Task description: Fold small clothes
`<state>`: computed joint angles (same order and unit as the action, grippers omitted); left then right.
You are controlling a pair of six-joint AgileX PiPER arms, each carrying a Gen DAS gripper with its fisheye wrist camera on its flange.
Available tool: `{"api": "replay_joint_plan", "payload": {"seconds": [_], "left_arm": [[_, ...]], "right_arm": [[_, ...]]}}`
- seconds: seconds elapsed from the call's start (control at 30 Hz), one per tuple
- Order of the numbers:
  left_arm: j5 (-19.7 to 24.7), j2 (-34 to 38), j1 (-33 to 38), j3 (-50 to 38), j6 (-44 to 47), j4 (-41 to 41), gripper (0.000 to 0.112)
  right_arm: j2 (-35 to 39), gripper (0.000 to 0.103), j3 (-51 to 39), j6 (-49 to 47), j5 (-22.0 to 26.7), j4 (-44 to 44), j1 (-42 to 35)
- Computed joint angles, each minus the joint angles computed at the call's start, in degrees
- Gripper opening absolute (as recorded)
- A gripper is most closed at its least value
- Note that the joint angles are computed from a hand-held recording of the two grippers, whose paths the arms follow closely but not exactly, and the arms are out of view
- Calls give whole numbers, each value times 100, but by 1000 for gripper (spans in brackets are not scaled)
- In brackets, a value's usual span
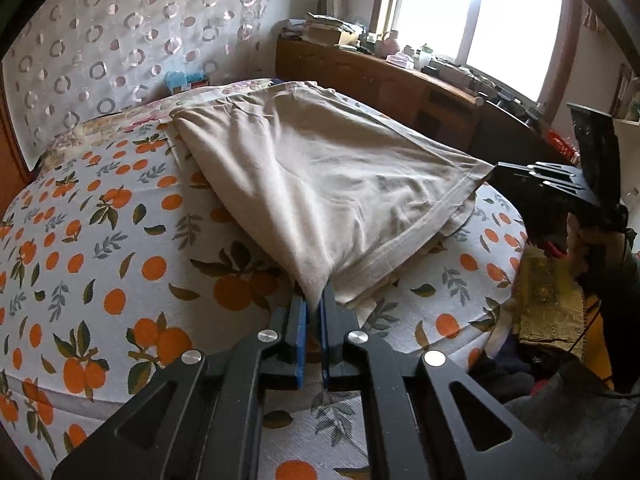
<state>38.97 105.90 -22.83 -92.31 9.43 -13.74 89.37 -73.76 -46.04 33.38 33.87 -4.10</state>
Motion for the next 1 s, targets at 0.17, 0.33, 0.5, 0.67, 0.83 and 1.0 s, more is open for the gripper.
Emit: {"api": "replay_joint_plan", "payload": {"seconds": [0.17, 0.33, 0.5, 0.67, 0.83, 1.0], "left_arm": [[-27, -3, 35, 31, 7, -61, 6], [-40, -29, 40, 75, 6, -27, 6], [-73, -59, 57, 141, 8, -29, 6], [-50, -8, 45, 104, -28, 8, 6], [-38, 36, 44, 78, -61, 21, 6], [-12, 116, 66, 30, -20, -94, 6]], "right_arm": [[-13, 5, -99, 350, -230, -393, 181], [254, 64, -343, 583, -305, -666, 355], [994, 66, -1039, 1093, -1, -905, 400], [1505, 66, -1549, 1429, 384, -975, 321], [1633, 66, -1655, 1145, 621, -828, 338], [1666, 39, -1732, 786, 786, -566, 342]]}}
